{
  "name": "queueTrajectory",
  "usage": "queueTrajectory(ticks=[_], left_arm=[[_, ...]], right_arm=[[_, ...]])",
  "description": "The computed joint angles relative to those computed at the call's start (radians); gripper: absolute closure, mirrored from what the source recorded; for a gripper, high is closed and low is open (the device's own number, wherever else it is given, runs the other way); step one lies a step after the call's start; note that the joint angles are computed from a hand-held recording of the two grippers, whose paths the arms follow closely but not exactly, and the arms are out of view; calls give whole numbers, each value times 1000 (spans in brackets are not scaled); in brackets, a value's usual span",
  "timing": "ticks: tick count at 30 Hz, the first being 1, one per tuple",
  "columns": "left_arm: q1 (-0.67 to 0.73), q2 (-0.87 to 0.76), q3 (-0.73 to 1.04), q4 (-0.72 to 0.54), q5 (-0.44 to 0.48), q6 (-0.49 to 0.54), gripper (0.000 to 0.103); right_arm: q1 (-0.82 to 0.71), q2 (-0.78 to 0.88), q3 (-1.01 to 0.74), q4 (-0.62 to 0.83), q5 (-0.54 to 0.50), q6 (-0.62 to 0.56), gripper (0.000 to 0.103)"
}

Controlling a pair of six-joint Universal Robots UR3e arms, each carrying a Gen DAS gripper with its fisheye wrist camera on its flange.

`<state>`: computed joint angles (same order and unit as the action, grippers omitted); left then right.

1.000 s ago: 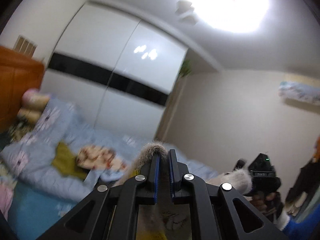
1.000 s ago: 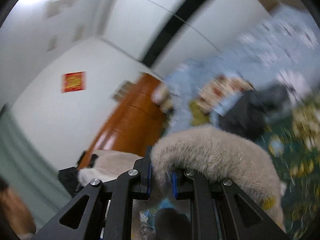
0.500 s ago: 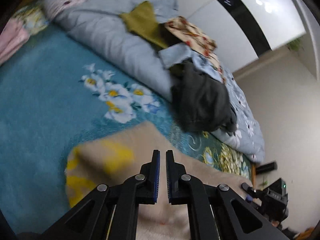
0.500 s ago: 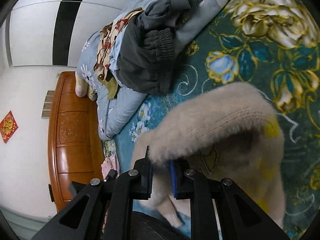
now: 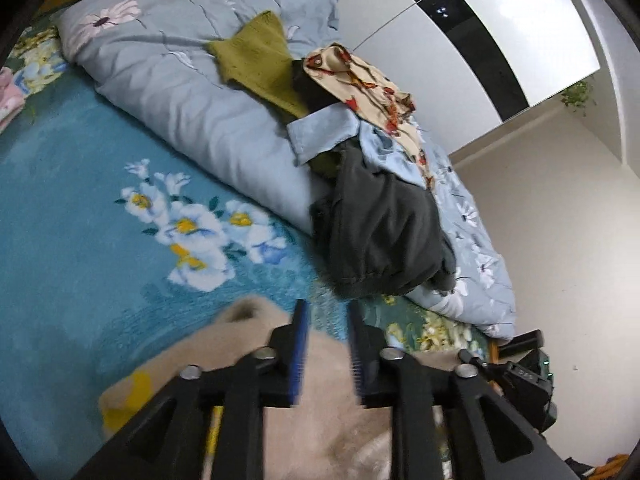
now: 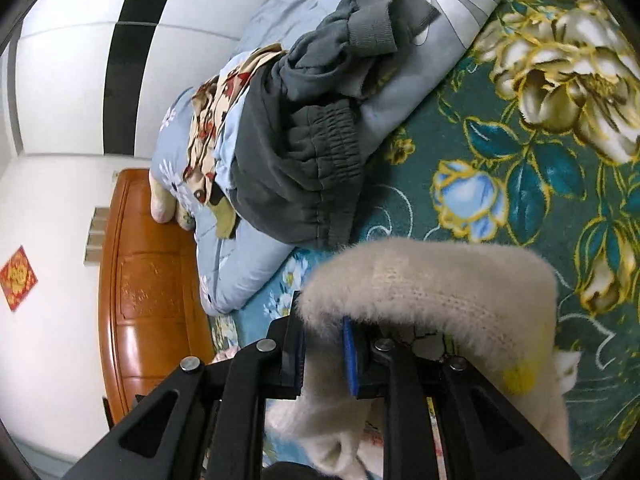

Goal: Fold clothes

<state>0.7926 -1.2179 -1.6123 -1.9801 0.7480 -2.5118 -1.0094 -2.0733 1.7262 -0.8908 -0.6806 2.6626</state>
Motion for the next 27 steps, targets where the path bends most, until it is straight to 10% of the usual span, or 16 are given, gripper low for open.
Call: queueTrajectory(ticks=[6,21,27], left_arm=[[141,142,-140,-209,130,83,63],[-107,202,-307,-22,304,-159,53],[-36,217,-366,-102,281,-157,33]], right_arm=[[-93,-32,63,93,-17,-105,84],[-106,-10,54,143,-34,-160,84],[-126,-10,59,172,-39,-190,84]])
